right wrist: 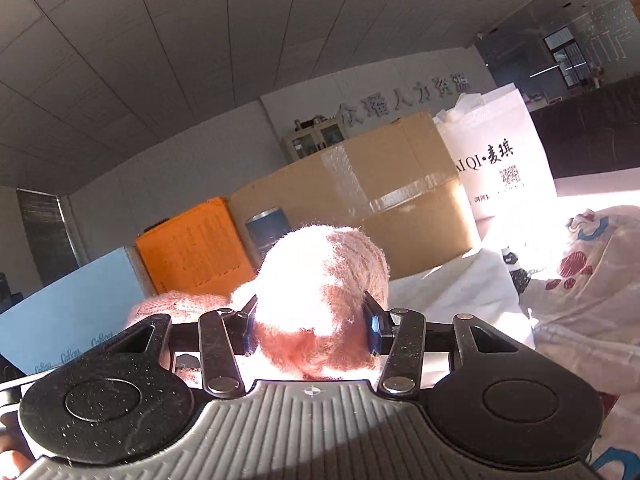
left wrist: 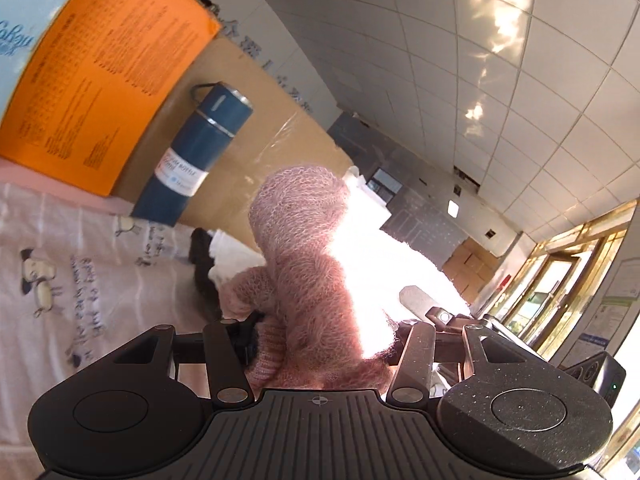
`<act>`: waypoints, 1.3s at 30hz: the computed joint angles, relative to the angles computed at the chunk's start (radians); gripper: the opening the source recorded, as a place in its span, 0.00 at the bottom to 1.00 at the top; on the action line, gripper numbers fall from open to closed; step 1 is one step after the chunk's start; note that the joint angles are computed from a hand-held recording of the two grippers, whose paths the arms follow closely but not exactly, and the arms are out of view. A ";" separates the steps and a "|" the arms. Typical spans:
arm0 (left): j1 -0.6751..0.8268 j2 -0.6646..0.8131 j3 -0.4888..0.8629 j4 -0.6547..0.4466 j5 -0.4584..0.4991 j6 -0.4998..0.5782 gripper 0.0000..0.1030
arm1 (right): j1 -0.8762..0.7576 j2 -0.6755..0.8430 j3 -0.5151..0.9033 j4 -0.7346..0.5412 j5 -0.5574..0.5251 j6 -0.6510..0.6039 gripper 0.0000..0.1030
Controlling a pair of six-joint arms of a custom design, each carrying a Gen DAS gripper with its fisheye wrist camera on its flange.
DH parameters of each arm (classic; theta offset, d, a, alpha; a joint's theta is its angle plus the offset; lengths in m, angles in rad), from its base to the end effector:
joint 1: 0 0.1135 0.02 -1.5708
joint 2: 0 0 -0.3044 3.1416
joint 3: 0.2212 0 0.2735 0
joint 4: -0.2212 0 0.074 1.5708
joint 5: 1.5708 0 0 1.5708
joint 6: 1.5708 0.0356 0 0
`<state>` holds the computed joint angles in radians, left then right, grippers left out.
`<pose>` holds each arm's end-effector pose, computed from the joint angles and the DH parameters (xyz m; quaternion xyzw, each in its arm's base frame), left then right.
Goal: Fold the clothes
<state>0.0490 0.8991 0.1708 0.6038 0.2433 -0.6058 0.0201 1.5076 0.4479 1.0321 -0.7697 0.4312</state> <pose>0.1776 0.0001 0.2055 -0.1633 0.7305 -0.2680 0.6066 0.2826 0.0305 0.2112 -0.1207 0.7038 0.4069 0.5697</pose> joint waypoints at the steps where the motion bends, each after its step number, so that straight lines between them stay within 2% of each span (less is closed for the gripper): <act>1: -0.025 0.055 0.027 0.044 -0.028 0.012 0.48 | -0.002 0.043 0.015 0.072 0.024 0.037 0.44; 3: -0.069 0.162 0.082 0.118 -0.082 0.034 0.48 | -0.006 0.125 0.052 0.197 0.077 0.104 0.46; 6: -0.110 0.306 0.154 0.194 -0.135 0.047 0.48 | 0.010 0.252 0.110 0.297 0.166 0.171 0.46; 9: -0.126 0.444 0.193 0.269 -0.144 0.022 0.48 | 0.011 0.320 0.155 0.254 0.205 0.141 0.46; 14: -0.108 0.714 0.234 0.473 -0.111 -0.093 0.46 | 0.008 0.363 0.209 0.166 0.266 0.089 0.46; 15: -0.107 0.743 0.246 0.481 -0.122 -0.100 0.46 | 0.018 0.362 0.226 0.111 0.294 0.057 0.46; 18: -0.119 0.793 0.284 0.439 -0.187 -0.070 0.47 | 0.058 0.364 0.288 -0.072 0.397 -0.041 0.48; 20: -0.125 0.813 0.283 0.431 -0.214 -0.067 0.55 | 0.074 0.366 0.324 -0.174 0.439 -0.087 0.54; 22: -0.133 0.811 0.272 0.428 -0.250 -0.058 0.75 | 0.090 0.372 0.338 -0.216 0.476 -0.111 0.61; 23: -0.136 0.806 0.264 0.430 -0.268 -0.054 0.79 | 0.095 0.374 0.341 -0.227 0.493 -0.117 0.67; 25: -0.141 0.779 0.247 0.427 -0.299 -0.053 0.96 | 0.103 0.378 0.348 -0.249 0.528 -0.125 0.74; 26: -0.146 0.764 0.241 0.416 -0.324 -0.048 0.99 | 0.106 0.376 0.355 -0.275 0.538 -0.127 0.77; 29: -0.172 0.748 0.260 0.328 -0.462 0.001 1.00 | 0.110 0.377 0.382 -0.361 0.556 -0.132 0.83; 30: -0.171 0.746 0.292 0.245 -0.490 -0.002 1.00 | 0.109 0.384 0.394 -0.380 0.548 -0.134 0.84; 32: -0.138 0.758 0.342 0.127 -0.453 -0.048 1.00 | 0.109 0.393 0.409 -0.401 0.542 -0.141 0.87; 35: -0.124 0.763 0.327 0.168 -0.430 -0.054 1.00 | 0.100 0.405 0.423 -0.415 0.517 -0.130 0.92; 39: -0.159 0.719 0.282 0.231 -0.489 -0.021 1.00 | 0.065 0.416 0.411 -0.359 0.426 -0.065 0.94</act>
